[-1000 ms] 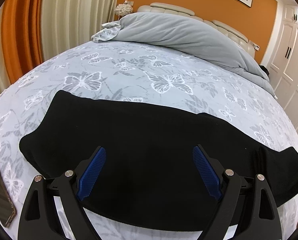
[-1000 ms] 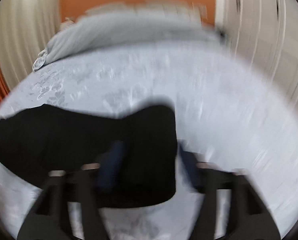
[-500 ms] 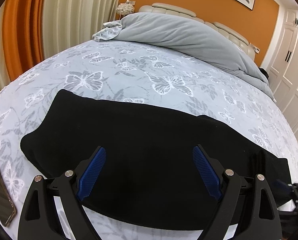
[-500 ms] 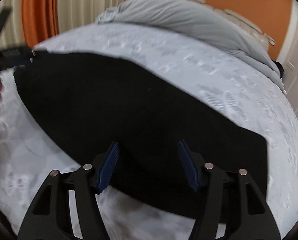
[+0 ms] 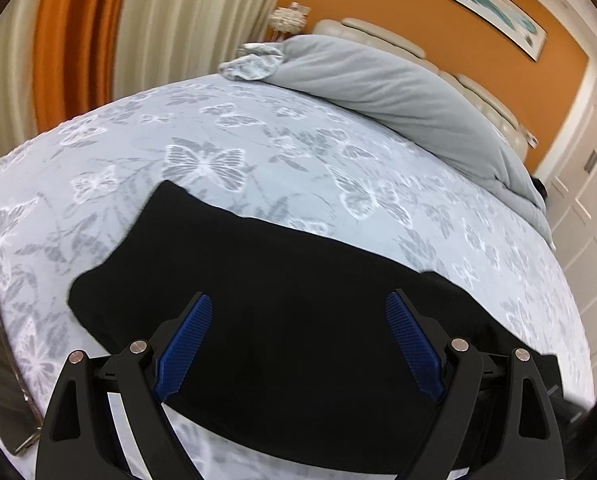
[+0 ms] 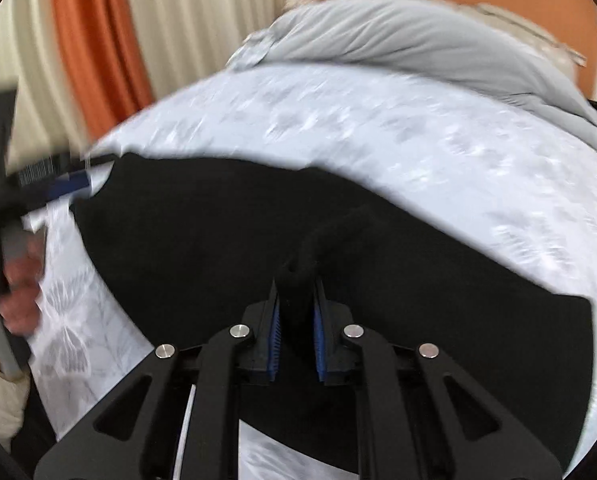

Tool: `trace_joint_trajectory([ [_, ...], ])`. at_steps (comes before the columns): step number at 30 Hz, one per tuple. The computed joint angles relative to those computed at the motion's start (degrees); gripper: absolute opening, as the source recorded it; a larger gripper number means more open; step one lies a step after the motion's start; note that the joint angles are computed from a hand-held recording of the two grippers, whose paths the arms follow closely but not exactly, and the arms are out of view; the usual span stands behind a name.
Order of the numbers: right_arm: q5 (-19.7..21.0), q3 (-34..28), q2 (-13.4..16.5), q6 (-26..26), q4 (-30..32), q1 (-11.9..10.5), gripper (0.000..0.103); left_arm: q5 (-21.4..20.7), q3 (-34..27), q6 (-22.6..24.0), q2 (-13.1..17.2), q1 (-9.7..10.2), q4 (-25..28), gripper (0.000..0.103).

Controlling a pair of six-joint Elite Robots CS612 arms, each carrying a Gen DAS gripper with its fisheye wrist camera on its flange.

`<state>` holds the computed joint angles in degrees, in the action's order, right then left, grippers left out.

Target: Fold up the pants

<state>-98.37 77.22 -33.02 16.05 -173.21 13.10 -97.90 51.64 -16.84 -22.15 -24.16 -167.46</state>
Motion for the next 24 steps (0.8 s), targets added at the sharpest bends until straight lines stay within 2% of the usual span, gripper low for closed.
trace_joint_trajectory([
  [1, -1.17, -0.67, 0.95, -1.76, 0.15, 0.46, 0.020, 0.58, -0.23, -0.51, 0.08, 0.15, 0.16, 0.086],
  [2, -2.70, -0.31, 1.11, -2.96, -2.11, 0.76, 0.025, 0.96, -0.56, -0.78, 0.19, 0.30, 0.51, 0.086],
  [3, -2.57, 0.68, 0.52, -3.63, -3.46, 0.73, 0.032, 1.14, -1.02, -1.06, 0.35, 0.56, 1.06, 0.086],
  [4, -2.27, 2.49, -0.86, -2.67, -4.48, 0.57, 0.045, 1.17, -1.35, -1.14, 0.46, 0.76, 1.54, 0.086],
  [7, -3.77, 8.34, -4.30, -1.25, -11.60, 0.29, 0.057, 1.78, -2.17, -4.29, 0.81, 1.61, 2.39, 0.087],
  [9, -11.11, 12.06, -6.62, 0.75, -13.45, 0.57, 0.068, 1.71, -3.01, -6.78, 1.23, 2.18, 3.86, 0.087],
  [11, -17.45, 14.71, -7.69, 3.30, -14.35, 0.62, 0.081, 4.77, -3.61, -8.74, 1.37, 2.25, 7.02, 0.087],
  [13, -22.99, 17.43, -7.75, 7.04, -17.38, 0.51, 0.086, 7.99, -4.05, -10.78, 1.53, 2.22, 10.01, 0.087],
  [14, -23.81, 18.15, -7.65, 9.27, -17.58, 0.09, 0.086, 9.05, -4.16, -12.12, 1.57, 2.25, 11.24, 0.087],
  [15, -24.23, 18.53, -7.89, 12.53, -15.37, -0.41, 0.086, 9.26, -4.06, -13.38, 1.59, 2.38, 11.76, 0.087],
  [16, -22.94, 19.09, -8.48, 16.21, -12.06, -1.34, 0.086, 9.19, -3.96, -14.37, 1.56, 2.48, 12.19, 0.087],
  [17, -21.78, 19.59, -8.86, 17.68, -11.15, -2.10, 0.086, 8.62, -3.76, -16.00, 1.49, 2.69, 12.94, 0.087],
  [19, -19.58, 20.75, -9.38, 20.66, -12.81, -3.19, 0.086, 3.64, -2.69, -20.07, 1.37, 3.55, 11.50, 0.087],
  [21, -18.66, 21.32, -9.67, 20.38, -15.01, -3.44, 0.086, -3.72, -2.40, -26.25, 2.33, 4.74, 7.79, 0.087],
  [24, -19.18, 20.45, -9.59, 18.73, -14.26, -3.11, 0.086, -4.97, -4.58, -28.08, 3.75, 4.94, 10.57, 0.086],
])
